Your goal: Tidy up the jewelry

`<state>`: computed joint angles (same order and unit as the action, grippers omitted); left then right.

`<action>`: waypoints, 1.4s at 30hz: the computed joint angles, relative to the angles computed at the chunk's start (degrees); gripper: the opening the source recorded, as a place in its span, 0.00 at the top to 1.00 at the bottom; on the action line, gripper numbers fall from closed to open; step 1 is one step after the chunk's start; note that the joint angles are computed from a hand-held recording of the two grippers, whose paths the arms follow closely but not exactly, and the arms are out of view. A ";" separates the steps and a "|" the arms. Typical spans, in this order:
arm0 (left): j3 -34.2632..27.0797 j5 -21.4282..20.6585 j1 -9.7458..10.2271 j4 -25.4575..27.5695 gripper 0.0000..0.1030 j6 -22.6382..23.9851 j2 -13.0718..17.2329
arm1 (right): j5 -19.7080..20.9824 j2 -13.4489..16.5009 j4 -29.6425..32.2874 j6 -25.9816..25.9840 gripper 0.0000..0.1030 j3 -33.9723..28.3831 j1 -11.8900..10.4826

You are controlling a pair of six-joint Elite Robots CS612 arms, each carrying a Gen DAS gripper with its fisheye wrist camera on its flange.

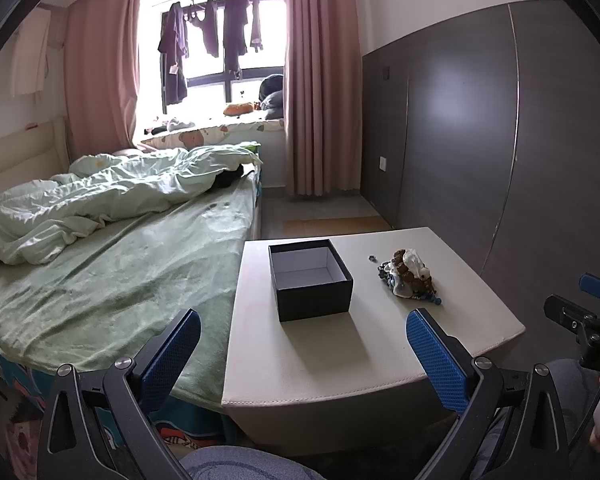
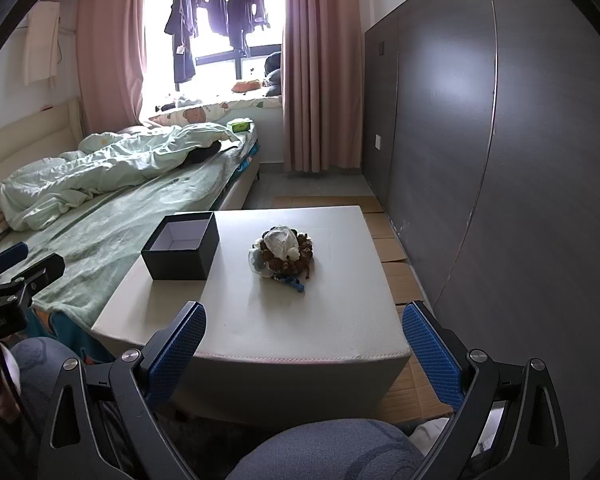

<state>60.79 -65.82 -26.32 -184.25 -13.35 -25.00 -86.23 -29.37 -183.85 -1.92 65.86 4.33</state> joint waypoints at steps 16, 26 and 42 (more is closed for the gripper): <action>0.01 0.69 -0.27 0.36 0.00 -0.14 -0.03 | 0.07 -0.06 -0.27 0.35 0.04 0.18 -0.06; 0.90 -1.18 0.20 0.97 0.00 -2.69 -0.65 | -0.13 -0.11 -0.42 0.32 0.04 0.34 -0.10; -6.21 -14.42 2.58 9.82 0.13 -1.39 0.84 | 7.09 -0.20 9.80 4.97 0.04 -3.22 -2.18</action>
<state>54.58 -80.23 -23.74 -174.43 -14.74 -24.16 -79.14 -29.57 -174.06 3.05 62.64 2.15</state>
